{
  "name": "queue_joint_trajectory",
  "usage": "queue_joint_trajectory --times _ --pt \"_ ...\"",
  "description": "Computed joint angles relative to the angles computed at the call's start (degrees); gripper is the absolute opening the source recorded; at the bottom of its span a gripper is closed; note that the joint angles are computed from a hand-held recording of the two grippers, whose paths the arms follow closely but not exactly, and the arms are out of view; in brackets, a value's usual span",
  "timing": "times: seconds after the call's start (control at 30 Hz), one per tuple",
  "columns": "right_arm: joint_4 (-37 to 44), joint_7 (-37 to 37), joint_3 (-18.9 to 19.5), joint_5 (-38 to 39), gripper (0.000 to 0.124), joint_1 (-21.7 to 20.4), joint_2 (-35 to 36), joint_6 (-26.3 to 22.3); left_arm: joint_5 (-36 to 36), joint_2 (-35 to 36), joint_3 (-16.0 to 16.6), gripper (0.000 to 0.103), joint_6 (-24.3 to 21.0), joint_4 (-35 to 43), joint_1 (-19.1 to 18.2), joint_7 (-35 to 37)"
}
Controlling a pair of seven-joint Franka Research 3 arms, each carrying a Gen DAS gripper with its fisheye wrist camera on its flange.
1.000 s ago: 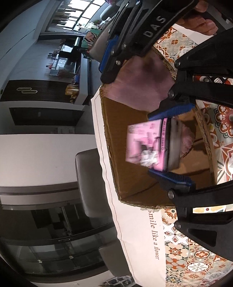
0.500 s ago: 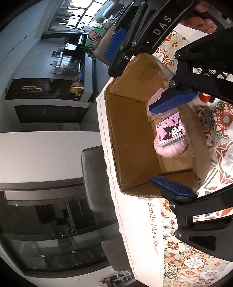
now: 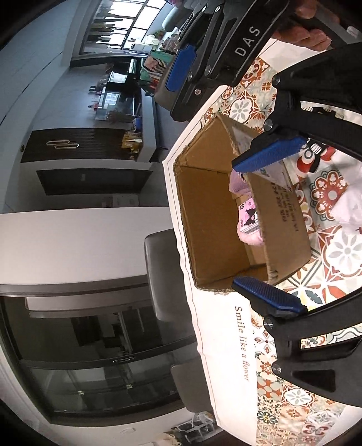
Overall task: Organize soft objects
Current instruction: 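Move both tools back toward the white cloth and grey slipper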
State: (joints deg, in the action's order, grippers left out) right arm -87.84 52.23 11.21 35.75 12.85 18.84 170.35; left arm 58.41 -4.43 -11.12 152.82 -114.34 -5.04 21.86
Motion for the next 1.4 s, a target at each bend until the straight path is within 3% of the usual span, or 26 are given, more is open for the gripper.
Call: queue_joint_trajectory --times 0.5,0.87,1.1,1.4 --pt "-10.22 -8.12 1.08 12.28 0.055 -1.46 -8.01 1.93 5.18 -6.82 -3.36 0.078 -2.03 -6.99 0.26 -8.16" --pt "-17.08 -14.41 -1.34 20.98 0.055 1.11 -12.74 2.97 8.11 -10.45 -5.34 0.078 -3.48 -12.33 -0.16 -14.9" --pt "-21.02 -12.29 -3.45 20.52 0.055 2.67 -14.69 3.19 8.59 -11.18 -5.67 0.078 -1.27 -15.1 -0.34 -16.53" --pt "-25.99 -4.23 -5.09 13.82 0.055 3.45 -15.78 2.02 9.21 -11.2 -6.14 0.078 -1.26 -17.81 -0.95 -18.22"
